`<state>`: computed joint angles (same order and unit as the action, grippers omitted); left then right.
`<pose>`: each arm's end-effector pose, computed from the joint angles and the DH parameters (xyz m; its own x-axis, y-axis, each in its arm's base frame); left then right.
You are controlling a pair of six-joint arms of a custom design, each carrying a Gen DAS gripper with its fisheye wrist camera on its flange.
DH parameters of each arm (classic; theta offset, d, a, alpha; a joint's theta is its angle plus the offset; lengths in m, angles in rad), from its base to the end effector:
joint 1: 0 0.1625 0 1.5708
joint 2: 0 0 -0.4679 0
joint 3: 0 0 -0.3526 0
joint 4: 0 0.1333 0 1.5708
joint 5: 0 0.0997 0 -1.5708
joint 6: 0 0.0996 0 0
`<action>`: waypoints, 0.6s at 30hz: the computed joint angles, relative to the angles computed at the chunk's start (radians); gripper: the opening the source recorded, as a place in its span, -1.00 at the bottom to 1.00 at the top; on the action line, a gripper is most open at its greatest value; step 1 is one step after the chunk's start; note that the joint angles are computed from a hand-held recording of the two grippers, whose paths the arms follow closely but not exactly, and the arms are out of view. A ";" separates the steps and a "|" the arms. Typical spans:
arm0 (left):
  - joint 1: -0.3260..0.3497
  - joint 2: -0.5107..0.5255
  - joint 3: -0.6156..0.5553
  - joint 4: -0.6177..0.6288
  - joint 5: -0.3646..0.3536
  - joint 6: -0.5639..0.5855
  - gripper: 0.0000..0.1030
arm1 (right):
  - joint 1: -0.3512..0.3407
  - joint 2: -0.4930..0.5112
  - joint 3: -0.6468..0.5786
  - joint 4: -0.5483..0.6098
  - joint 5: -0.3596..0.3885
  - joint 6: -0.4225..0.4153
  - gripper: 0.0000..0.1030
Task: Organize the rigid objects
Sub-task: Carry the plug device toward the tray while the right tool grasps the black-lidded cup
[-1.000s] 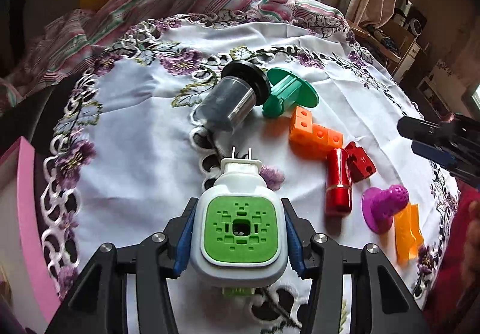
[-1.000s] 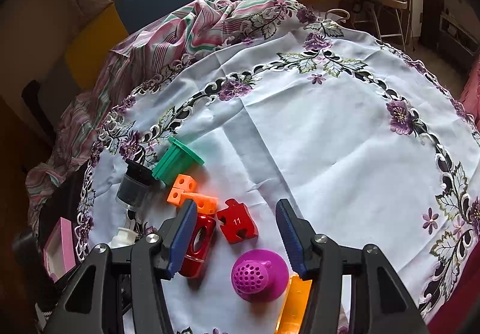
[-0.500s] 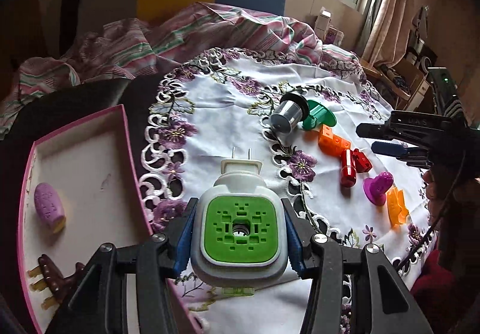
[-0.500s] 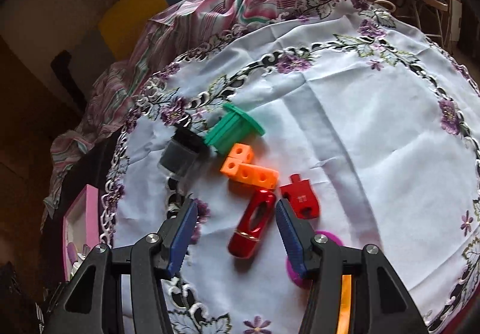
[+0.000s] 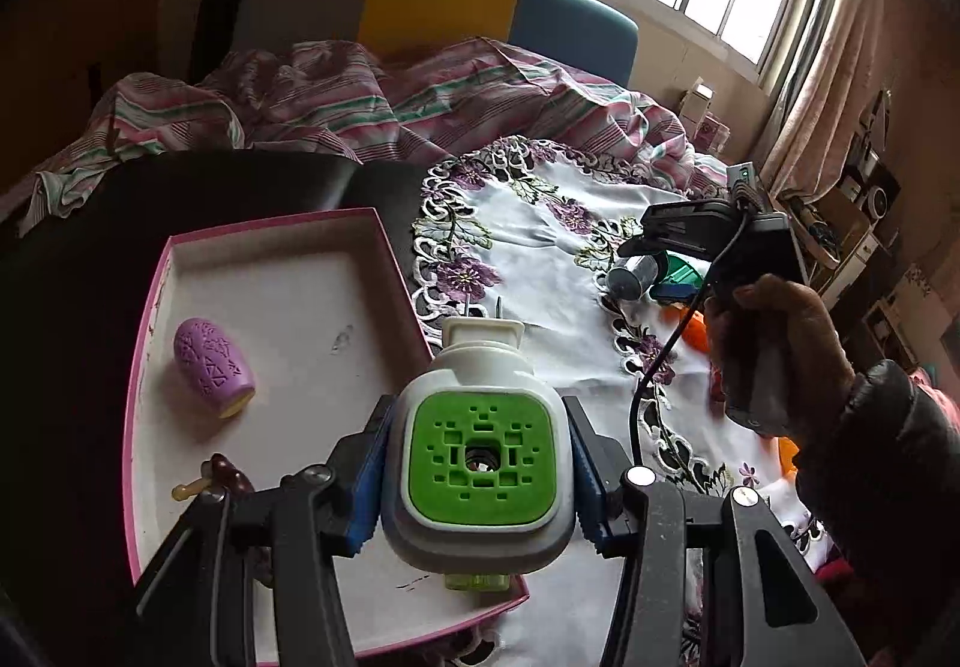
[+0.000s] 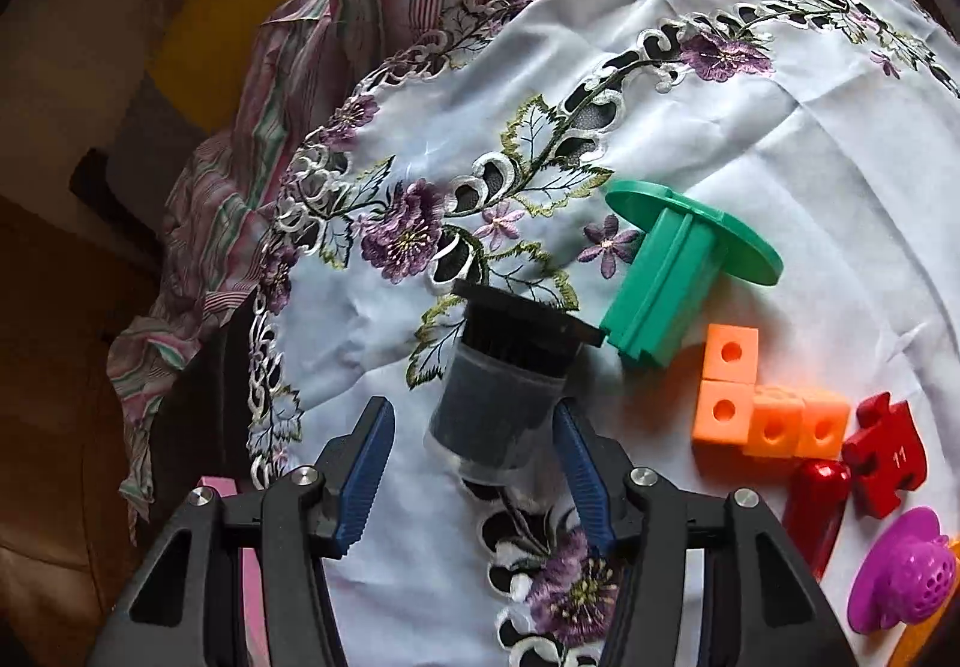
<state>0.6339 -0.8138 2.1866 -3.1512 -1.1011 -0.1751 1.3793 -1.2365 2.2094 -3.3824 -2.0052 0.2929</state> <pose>-0.3025 -0.4437 0.0905 -0.7314 0.5521 -0.4002 0.6713 0.6862 -0.2801 -0.0028 -0.4944 0.3268 -0.7588 0.6490 0.0546 0.3617 0.4897 -0.7933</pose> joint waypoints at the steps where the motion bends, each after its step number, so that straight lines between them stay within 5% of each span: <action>1: 0.003 -0.003 0.000 0.002 -0.002 -0.001 0.02 | 0.001 0.014 -0.018 0.011 -0.025 0.005 0.09; 9: 0.015 -0.028 0.026 0.000 0.002 -0.029 0.02 | 0.010 0.061 -0.086 0.069 -0.104 -0.071 -0.12; 18: 0.029 -0.057 0.034 0.020 0.022 -0.048 0.02 | 0.158 -0.025 0.032 0.159 -0.155 -0.354 -0.13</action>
